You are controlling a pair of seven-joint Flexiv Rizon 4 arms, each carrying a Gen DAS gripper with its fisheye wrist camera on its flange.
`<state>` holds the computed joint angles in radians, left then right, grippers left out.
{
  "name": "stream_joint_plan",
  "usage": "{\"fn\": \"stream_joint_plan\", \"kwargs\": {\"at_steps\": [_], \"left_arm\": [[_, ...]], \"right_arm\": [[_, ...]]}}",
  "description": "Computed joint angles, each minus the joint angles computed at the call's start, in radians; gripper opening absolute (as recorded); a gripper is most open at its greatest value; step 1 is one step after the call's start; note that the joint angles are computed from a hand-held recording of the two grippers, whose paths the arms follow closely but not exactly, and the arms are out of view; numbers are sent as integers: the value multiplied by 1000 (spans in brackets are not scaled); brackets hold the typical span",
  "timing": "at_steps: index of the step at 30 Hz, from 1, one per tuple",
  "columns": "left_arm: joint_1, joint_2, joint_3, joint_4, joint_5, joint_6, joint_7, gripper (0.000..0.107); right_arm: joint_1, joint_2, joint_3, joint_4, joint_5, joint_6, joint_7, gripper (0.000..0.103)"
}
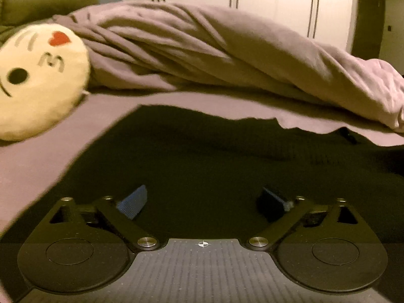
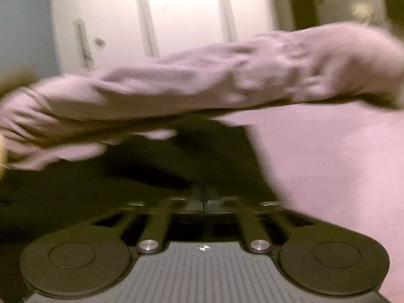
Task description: Fold small clothes
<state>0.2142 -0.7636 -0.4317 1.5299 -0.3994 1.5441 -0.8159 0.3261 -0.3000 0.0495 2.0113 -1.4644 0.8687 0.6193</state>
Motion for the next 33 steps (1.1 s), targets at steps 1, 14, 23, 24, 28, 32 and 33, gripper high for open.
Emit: {"fn": "stream_joint_plan", "kwargs": {"at_steps": [1, 14, 23, 24, 28, 32, 33], "left_arm": [[29, 13, -32, 28, 4, 10, 20, 97], [147, 94, -48, 157, 25, 63, 36, 98], [456, 184, -227, 297, -126, -108, 58, 100], [448, 186, -217, 290, -152, -136, 44, 100], [399, 160, -195, 226, -247, -236, -16, 100], [314, 136, -123, 159, -293, -290, -82, 92], [322, 133, -141, 156, -327, -306, -63, 75]], "right_arm": [[4, 10, 6, 1, 2, 1, 24, 7], [106, -68, 7, -74, -61, 111, -123, 61], [89, 238, 136, 235, 107, -81, 346, 71], [68, 244, 131, 257, 86, -23, 418, 71], [0, 221, 95, 265, -71, 151, 631, 71], [-56, 169, 66, 213, -216, 249, 741, 65], [-59, 155, 70, 199, -210, 257, 731, 47]]}}
